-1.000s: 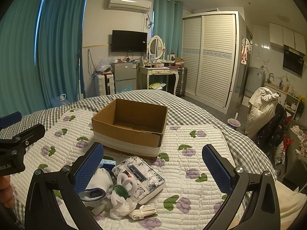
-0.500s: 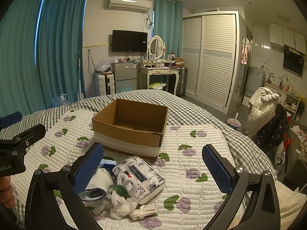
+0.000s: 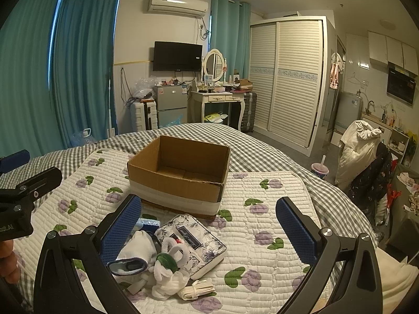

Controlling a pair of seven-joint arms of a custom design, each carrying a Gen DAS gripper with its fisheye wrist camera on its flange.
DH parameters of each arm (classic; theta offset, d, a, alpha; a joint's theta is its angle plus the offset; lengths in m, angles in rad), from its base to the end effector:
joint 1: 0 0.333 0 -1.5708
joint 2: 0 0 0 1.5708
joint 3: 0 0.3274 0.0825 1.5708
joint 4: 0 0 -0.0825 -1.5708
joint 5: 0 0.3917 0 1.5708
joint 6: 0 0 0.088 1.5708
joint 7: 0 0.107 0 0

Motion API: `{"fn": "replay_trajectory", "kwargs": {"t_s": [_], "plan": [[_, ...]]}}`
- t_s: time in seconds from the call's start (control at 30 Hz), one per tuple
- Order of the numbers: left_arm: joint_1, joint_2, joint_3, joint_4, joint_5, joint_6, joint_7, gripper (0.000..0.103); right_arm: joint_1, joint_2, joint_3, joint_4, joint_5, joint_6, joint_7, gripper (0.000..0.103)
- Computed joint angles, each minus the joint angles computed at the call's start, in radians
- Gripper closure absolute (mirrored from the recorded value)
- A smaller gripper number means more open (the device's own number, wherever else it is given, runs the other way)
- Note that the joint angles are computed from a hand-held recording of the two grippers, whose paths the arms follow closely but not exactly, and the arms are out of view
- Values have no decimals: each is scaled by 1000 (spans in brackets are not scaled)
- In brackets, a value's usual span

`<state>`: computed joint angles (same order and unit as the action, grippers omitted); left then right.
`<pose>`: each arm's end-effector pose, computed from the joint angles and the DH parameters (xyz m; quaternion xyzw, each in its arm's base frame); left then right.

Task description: Organize soft objects

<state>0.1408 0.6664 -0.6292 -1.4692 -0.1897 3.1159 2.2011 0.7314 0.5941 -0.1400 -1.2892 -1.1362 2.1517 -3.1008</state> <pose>0.7397 -0.2173 0.4725 -0.3964 0.7491 -0.4636 0.2584 0.6442 0.4220 0.4651 -0.4570 0.7153 -0.4564 0.2668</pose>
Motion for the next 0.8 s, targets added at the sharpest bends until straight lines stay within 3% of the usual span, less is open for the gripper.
{"fn": "replay_trajectory", "kwargs": {"t_s": [0.5, 0.6, 0.8], "plan": [[84, -31, -71, -70, 7, 45, 1, 0, 14, -12, 13, 14, -1, -7, -54, 0], [82, -30, -47, -76, 16, 27, -19, 0, 1, 10, 26, 28, 32, 26, -96, 0], [-12, -16, 109, -54, 35, -34, -73, 0, -38, 139, 46, 163, 203, 103, -260, 0]]}}
